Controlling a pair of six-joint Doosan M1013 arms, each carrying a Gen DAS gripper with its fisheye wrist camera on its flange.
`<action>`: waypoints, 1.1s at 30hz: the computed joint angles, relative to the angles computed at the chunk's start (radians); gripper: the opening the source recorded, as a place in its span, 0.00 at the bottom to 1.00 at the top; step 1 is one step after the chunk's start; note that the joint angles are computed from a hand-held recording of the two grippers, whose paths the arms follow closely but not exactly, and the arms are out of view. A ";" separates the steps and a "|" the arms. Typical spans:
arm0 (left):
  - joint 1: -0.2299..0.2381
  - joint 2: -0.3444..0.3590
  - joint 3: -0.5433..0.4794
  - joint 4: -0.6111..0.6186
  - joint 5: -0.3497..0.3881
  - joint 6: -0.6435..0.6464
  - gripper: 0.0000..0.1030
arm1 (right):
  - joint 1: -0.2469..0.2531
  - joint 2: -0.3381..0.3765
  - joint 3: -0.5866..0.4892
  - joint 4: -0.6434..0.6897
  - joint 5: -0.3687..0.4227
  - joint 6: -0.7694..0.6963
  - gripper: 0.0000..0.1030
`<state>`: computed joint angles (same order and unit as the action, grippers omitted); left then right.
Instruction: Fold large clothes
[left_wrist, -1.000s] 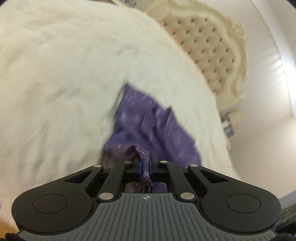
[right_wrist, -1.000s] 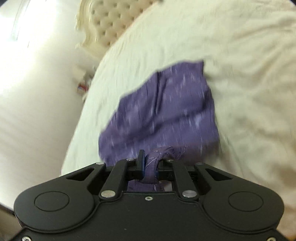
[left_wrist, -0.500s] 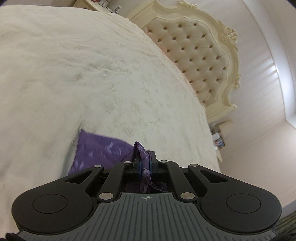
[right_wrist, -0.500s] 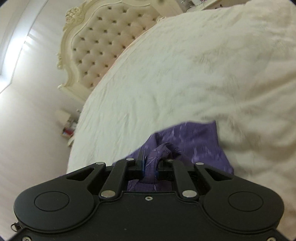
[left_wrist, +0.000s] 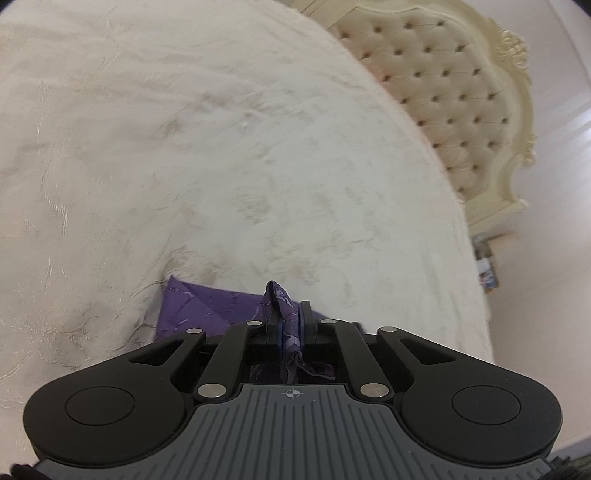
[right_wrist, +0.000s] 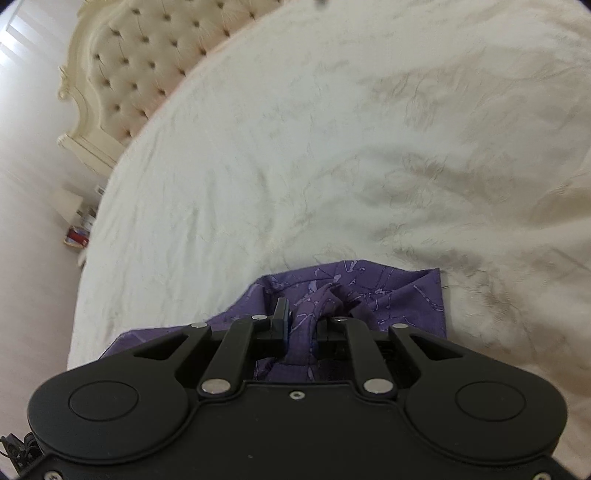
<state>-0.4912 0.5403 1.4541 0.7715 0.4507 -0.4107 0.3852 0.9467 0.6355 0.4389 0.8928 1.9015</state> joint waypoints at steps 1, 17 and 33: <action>0.001 0.005 -0.006 -0.023 0.005 0.028 0.11 | 0.001 0.019 -0.030 -0.007 0.025 0.004 0.23; -0.043 -0.004 -0.056 0.050 0.194 0.230 0.69 | 0.022 0.034 -0.037 -0.024 -0.040 -0.173 0.75; -0.116 0.186 -0.296 -0.244 0.390 0.944 0.69 | 0.150 0.054 -0.076 -0.172 0.132 -0.701 0.83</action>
<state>-0.6074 0.7262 1.1581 0.5272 0.8407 0.5338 0.5350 1.0011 0.5599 0.2665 1.0249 1.2002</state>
